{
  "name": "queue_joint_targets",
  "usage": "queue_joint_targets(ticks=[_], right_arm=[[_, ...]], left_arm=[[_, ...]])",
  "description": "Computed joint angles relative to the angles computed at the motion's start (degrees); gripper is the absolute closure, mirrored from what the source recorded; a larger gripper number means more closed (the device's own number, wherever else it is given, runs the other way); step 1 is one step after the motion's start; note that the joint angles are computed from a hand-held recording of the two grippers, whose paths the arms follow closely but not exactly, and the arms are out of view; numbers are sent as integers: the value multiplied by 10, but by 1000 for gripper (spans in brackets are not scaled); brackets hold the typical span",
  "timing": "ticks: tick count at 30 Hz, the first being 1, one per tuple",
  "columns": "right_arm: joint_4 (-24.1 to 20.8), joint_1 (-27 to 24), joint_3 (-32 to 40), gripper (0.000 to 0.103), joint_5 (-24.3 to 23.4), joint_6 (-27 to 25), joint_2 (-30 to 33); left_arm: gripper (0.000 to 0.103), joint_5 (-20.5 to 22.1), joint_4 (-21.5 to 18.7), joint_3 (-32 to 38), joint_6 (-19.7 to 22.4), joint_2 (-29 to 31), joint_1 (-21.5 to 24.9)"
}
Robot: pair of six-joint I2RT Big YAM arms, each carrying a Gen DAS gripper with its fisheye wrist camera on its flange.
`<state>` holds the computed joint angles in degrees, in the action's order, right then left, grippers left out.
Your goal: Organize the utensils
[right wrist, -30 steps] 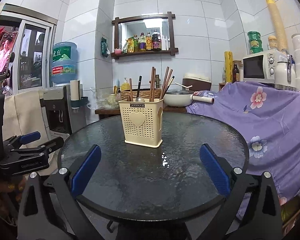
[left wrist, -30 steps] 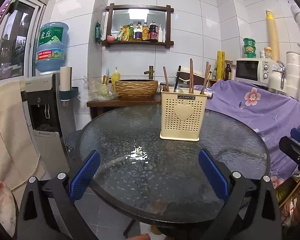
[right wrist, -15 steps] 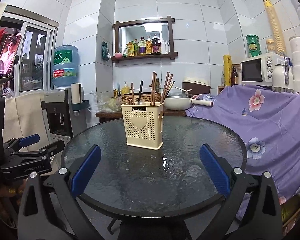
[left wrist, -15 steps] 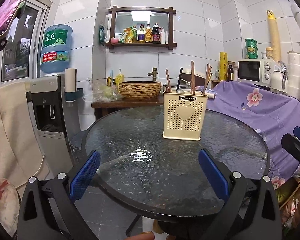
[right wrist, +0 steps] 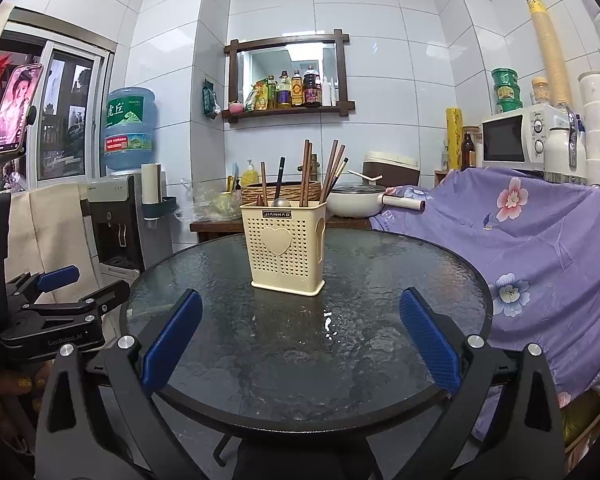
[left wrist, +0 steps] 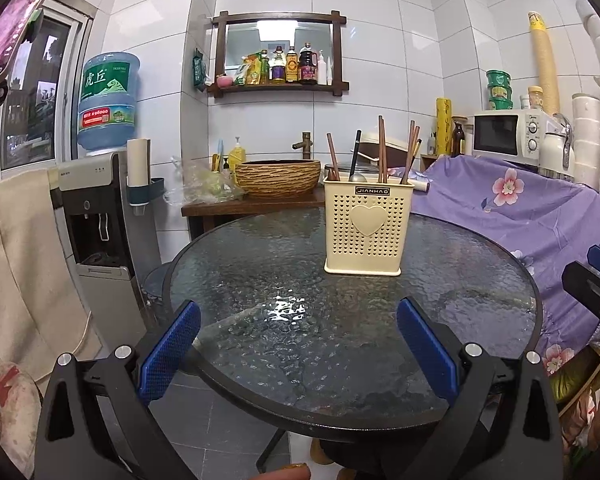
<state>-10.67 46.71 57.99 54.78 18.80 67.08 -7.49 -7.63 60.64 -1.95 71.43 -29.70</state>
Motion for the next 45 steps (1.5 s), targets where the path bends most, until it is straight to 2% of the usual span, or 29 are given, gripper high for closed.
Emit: queue_joint_targets(ticks=[24, 30, 45], right_arm=[[-17, 1, 11, 6, -5, 13, 11], [-24, 2, 15, 6, -3, 20, 15], [-29, 3, 13, 6, -4, 29, 18]], left_arm=[[6, 6, -12, 8, -1, 5, 1], [6, 8, -38, 19, 1, 15, 0], [6, 10, -51, 24, 3, 19, -3]])
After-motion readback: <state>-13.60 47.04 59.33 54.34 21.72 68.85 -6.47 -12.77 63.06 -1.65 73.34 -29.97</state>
